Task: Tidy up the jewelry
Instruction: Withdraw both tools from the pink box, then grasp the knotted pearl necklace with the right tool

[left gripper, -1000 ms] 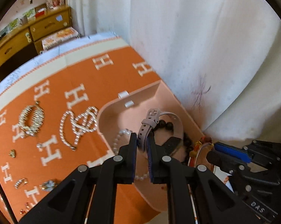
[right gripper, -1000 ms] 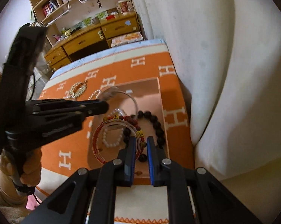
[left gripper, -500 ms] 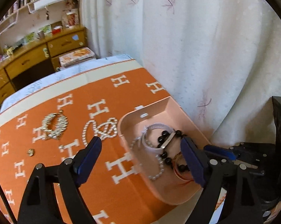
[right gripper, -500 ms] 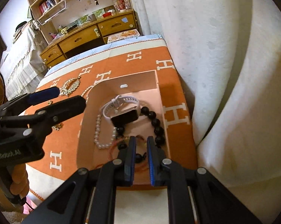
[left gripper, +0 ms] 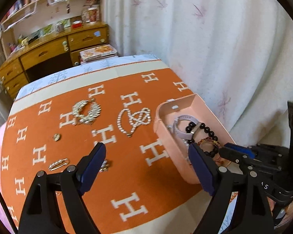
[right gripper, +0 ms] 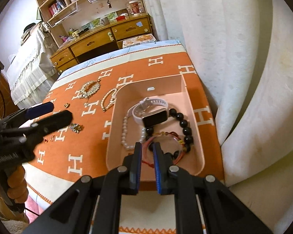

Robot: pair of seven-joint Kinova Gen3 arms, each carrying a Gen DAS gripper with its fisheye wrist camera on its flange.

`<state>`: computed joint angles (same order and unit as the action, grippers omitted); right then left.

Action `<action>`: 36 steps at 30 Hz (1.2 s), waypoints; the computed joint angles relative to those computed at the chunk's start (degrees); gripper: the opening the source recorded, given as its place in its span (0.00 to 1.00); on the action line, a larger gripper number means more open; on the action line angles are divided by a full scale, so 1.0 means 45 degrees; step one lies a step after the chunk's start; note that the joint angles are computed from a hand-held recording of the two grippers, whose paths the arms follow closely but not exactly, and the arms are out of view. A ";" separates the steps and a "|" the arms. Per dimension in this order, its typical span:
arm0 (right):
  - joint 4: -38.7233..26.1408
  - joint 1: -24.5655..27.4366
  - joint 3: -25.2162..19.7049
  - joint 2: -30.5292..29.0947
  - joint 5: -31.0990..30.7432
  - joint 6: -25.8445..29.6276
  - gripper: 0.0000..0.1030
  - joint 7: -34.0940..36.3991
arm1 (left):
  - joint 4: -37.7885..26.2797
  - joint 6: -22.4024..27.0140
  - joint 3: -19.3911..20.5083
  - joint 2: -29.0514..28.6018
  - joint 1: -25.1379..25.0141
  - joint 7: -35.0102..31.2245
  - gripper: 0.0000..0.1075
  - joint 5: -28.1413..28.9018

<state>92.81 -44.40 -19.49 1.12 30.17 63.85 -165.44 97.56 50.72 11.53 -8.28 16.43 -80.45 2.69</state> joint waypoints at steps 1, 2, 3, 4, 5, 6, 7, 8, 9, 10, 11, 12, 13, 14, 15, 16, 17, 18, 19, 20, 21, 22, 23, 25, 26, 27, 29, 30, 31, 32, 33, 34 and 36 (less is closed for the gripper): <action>-0.0065 -0.0028 -0.0022 0.0042 0.0020 0.0033 0.12 0.0004 | 0.0053 0.0071 -0.0129 -0.0154 -0.0078 -0.0021 0.79 0.0019; -0.0156 -0.0082 -0.0051 0.0081 0.0041 0.0097 0.12 0.0015 | 0.0095 0.0171 -0.0203 -0.0308 -0.0189 0.0019 0.79 -0.0071; -0.0255 -0.0138 -0.0068 0.0122 0.0076 0.0147 0.12 0.0033 | 0.0125 0.0255 -0.0220 -0.0414 -0.0282 0.0064 0.81 -0.0176; -0.0311 -0.0177 -0.0062 0.0139 0.0096 0.0164 0.12 0.0054 | 0.0148 0.0373 -0.0235 -0.0526 -0.0401 0.0119 0.82 -0.0340; -0.0435 -0.0225 -0.0064 0.0188 0.0118 0.0194 0.12 0.0110 | 0.0185 0.0469 -0.0229 -0.0647 -0.0525 0.0192 0.84 -0.0536; -0.0565 -0.0268 -0.0053 0.0246 0.0121 0.0219 0.12 0.0200 | 0.0279 0.0498 -0.0249 -0.0817 -0.0656 0.0240 0.84 -0.0724; -0.0688 -0.0329 -0.0047 0.0317 0.0126 0.0243 0.12 0.0246 | 0.0344 0.0523 -0.0283 -0.0930 -0.0746 0.0215 0.84 -0.0799; -0.0794 -0.0343 0.0001 0.0367 0.0061 0.0203 0.12 0.0379 | 0.0404 0.0580 -0.0366 -0.1070 -0.0846 0.0107 0.84 -0.0881; -0.0912 -0.0344 0.0056 0.0429 -0.0029 0.0150 0.12 0.0543 | 0.0467 0.0619 -0.0479 -0.1199 -0.0933 -0.0066 0.84 -0.0907; -0.1059 -0.0324 0.0122 0.0488 -0.0171 0.0088 0.12 0.0770 | 0.0492 0.0671 -0.0556 -0.1285 -0.1026 -0.0212 0.84 -0.0931; -0.1210 -0.0283 0.0201 0.0547 -0.0320 -0.0012 0.12 0.1033 | 0.0512 0.0758 -0.0628 -0.1369 -0.1153 -0.0359 0.84 -0.1030; -0.1453 -0.0277 0.0258 0.0666 -0.0415 -0.0009 0.12 0.1305 | 0.0495 0.0877 -0.0692 -0.1403 -0.1287 -0.0485 0.84 -0.1115; -0.1639 -0.0294 0.0318 0.0758 -0.0469 0.0021 0.12 0.1511 | 0.0424 0.1054 -0.0777 -0.1372 -0.1420 -0.0622 0.84 -0.1169; -0.1990 -0.0310 0.0378 0.0937 -0.0525 0.0100 0.12 0.1837 | 0.0343 0.1238 -0.0908 -0.1328 -0.1530 -0.0801 0.84 -0.1142; -0.2245 -0.0430 0.0527 0.1069 -0.0587 0.0145 0.12 0.2069 | 0.0252 0.1410 -0.1040 -0.1268 -0.1643 -0.0959 0.84 -0.1079; -0.2633 -0.0334 0.0538 0.1265 -0.0756 0.0149 0.12 0.2508 | 0.0123 0.1637 -0.1247 -0.1163 -0.1782 -0.1150 0.84 -0.0970; -0.2942 -0.0346 0.0643 0.1429 -0.0912 0.0194 0.12 0.2818 | -0.0056 0.1913 -0.1581 -0.0994 -0.1904 -0.1506 0.84 -0.0701; -0.3394 -0.0312 0.0754 0.1670 -0.1151 0.0282 0.12 0.3284 | -0.0256 0.2214 -0.1963 -0.0801 -0.2016 -0.1985 0.84 -0.0288; -0.3764 -0.0302 0.0877 0.1869 -0.1351 0.0343 0.14 0.3701 | -0.0399 0.2448 -0.2234 -0.0648 -0.2159 -0.2378 0.84 0.0074; -0.4279 -0.0275 0.0993 0.2166 -0.1565 0.0490 0.15 0.4219 | -0.0549 0.2648 -0.2571 -0.0442 -0.2357 -0.2833 0.84 0.0490; -0.4864 -0.0161 0.1022 0.2522 -0.1796 0.0710 0.19 0.4737 | -0.0670 0.2800 -0.2777 -0.0253 -0.2581 -0.3178 0.84 0.0775; -0.5373 -0.0187 0.1267 0.2832 -0.2140 0.0893 0.23 0.5253 | -0.0814 0.3016 -0.2909 -0.0032 -0.2859 -0.3506 0.84 0.1031; -0.5839 -0.0127 0.1398 0.3124 -0.2461 0.1066 0.24 0.5676 | -0.0962 0.3244 -0.2998 0.0181 -0.3165 -0.3925 0.84 0.1378; -0.6838 0.0007 0.1636 0.3759 -0.3078 0.1515 0.24 0.6433 | -0.1174 0.3630 -0.3413 0.0603 -0.3510 -0.4833 0.84 0.2108; -0.7428 0.0111 0.1757 0.4157 -0.3458 0.1785 0.24 0.6883 | -0.1233 0.3748 -0.3345 0.0767 -0.3826 -0.5177 0.84 0.2340; -0.8018 0.0190 0.1874 0.4572 -0.3780 0.2116 0.24 0.7268 | -0.1319 0.3933 -0.3506 0.0985 -0.3938 -0.5695 0.84 0.2633; -0.9136 0.0186 0.2135 0.5349 -0.4171 0.2905 0.24 0.7824 | -0.1443 0.4238 -0.3428 0.1346 -0.4261 -0.6520 0.84 0.2982; -0.9726 0.0198 0.2279 0.5790 -0.4362 0.3344 0.24 0.8161 | -0.1514 0.4389 -0.3318 0.1573 -0.4358 -0.6843 0.84 0.2979; -1.0239 0.0210 0.2402 0.6163 -0.4553 0.3774 0.24 0.8371 | -0.1556 0.4445 -0.3188 0.1718 -0.4425 -0.6974 0.84 0.2912; -1.0829 0.0285 0.2550 0.6628 -0.4810 0.4245 0.24 0.8588 | -0.1571 0.4455 -0.3058 0.1904 -0.4457 -0.7165 0.84 0.2802; -1.1378 0.0351 0.2675 0.7018 -0.5048 0.4705 0.24 0.8759 | -0.1571 0.4438 -0.2949 0.2030 -0.4482 -0.7299 0.84 0.2706; -1.1895 0.0460 0.2793 0.7418 -0.5327 0.5079 0.24 0.8912 | -0.1569 0.4400 -0.2844 0.2185 -0.4484 -0.7401 0.84 0.2592; -1.2826 0.0649 0.3046 0.8169 -0.5754 0.5800 0.24 0.9123 | -0.1623 0.4426 -0.2710 0.2477 -0.4524 -0.7650 0.84 0.2547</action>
